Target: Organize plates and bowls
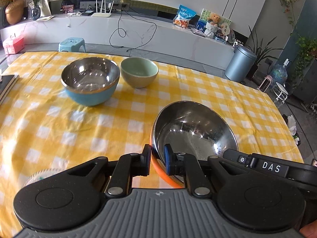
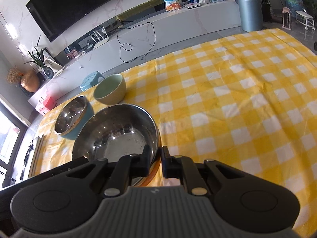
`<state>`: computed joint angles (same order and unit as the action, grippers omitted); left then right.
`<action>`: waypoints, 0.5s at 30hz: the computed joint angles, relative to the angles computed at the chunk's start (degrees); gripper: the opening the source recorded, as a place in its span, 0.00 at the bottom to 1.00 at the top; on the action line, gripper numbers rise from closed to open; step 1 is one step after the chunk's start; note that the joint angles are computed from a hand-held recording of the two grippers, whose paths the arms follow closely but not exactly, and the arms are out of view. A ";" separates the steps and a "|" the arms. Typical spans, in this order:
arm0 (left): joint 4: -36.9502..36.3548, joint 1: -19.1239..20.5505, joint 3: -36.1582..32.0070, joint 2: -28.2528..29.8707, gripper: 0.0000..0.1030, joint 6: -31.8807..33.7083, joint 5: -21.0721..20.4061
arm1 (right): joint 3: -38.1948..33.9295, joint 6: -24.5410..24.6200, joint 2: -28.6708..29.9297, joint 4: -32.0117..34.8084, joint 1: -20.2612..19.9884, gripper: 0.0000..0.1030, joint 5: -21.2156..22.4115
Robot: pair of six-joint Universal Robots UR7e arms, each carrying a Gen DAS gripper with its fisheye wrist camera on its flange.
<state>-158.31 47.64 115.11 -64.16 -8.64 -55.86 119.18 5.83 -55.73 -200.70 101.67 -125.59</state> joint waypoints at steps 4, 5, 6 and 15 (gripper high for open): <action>1.71 -0.03 2.62 -2.95 0.15 -2.14 -1.20 | 4.24 1.71 -0.70 -3.28 0.77 0.09 -0.01; 1.90 -0.09 3.38 -3.55 0.15 -2.49 -1.34 | 5.09 1.88 -0.80 -4.01 0.96 0.09 -0.13; 2.12 -0.24 4.14 -4.12 0.15 -2.87 -1.39 | 5.87 2.06 -0.86 -4.63 1.21 0.09 -0.36; 4.92 -0.51 8.86 -8.83 0.15 -7.31 -2.61 | 10.43 5.55 -1.61 -5.28 2.04 0.09 -0.42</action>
